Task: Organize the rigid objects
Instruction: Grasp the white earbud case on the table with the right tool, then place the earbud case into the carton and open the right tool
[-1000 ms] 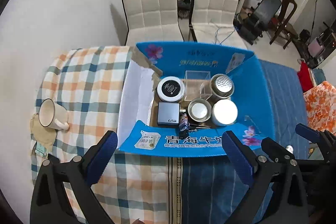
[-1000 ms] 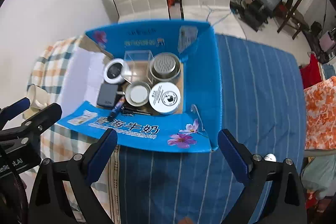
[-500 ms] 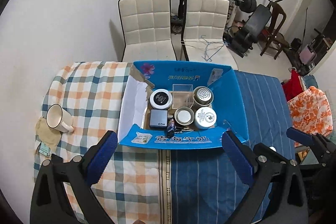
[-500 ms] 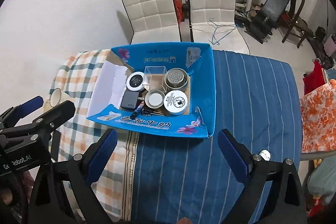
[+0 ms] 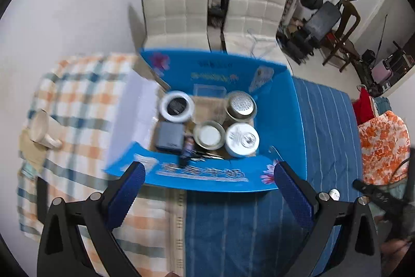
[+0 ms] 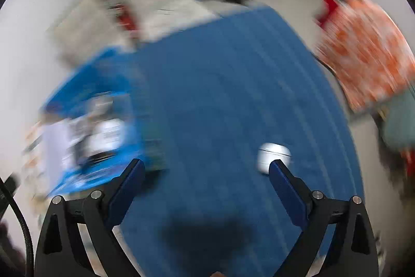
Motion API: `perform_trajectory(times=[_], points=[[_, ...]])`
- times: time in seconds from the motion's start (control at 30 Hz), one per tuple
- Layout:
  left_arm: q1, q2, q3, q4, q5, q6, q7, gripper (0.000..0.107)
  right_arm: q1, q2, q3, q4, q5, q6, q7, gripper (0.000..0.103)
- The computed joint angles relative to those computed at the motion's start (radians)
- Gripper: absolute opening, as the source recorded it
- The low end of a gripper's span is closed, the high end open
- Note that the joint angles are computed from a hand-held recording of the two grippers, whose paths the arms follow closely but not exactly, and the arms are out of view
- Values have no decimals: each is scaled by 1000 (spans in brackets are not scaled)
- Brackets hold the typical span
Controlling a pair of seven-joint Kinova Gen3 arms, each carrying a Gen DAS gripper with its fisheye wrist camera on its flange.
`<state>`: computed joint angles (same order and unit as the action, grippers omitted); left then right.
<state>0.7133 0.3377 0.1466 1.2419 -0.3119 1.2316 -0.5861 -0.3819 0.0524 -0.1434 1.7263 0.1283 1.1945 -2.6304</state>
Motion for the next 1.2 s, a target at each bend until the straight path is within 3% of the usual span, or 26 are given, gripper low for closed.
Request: perform_trajectory(times=[0.1, 0.3, 0.33, 0.37, 0.4, 0.47, 0.63, 0.77, 0.9, 1.07, 1.2], points=[[-18, 66, 7, -27, 49, -25, -22, 102, 94, 32, 40, 133, -81, -98, 34, 98], [27, 194, -19, -155, 58, 41, -80, 102, 142, 124, 79, 266, -151, -283, 97, 94], [32, 205, -24, -167, 60, 49, -91, 102, 150, 141, 74, 274, -162, -301, 108, 85], [36, 217, -30, -181, 59, 61, -100, 102, 150, 162, 66, 276, -161, -309, 103, 66], [42, 228, -35, -194, 58, 76, -107, 102, 132, 176, 70, 270, -144, -300, 84, 64], [47, 234, -43, -199, 61, 86, -118, 102, 72, 178, 85, 258, -87, -283, 39, 49], [38, 200, -52, -155, 74, 77, -124, 102, 35, 141, 54, 253, -77, -271, 21, 49], [33, 101, -58, -85, 40, 68, -105, 102, -21, 48, 8, 177, -51, -215, 27, 49], [13, 24, -51, -48, -9, 89, -90, 102, -89, 19, -43, 33, 4, -172, 25, 49], [-32, -24, -42, 5, -63, 82, -70, 102, -140, 98, -63, -155, -14, -194, 131, 49], [-109, 5, -45, 59, -38, 54, -85, 102, -171, 230, -54, -257, -54, -229, 216, 49]])
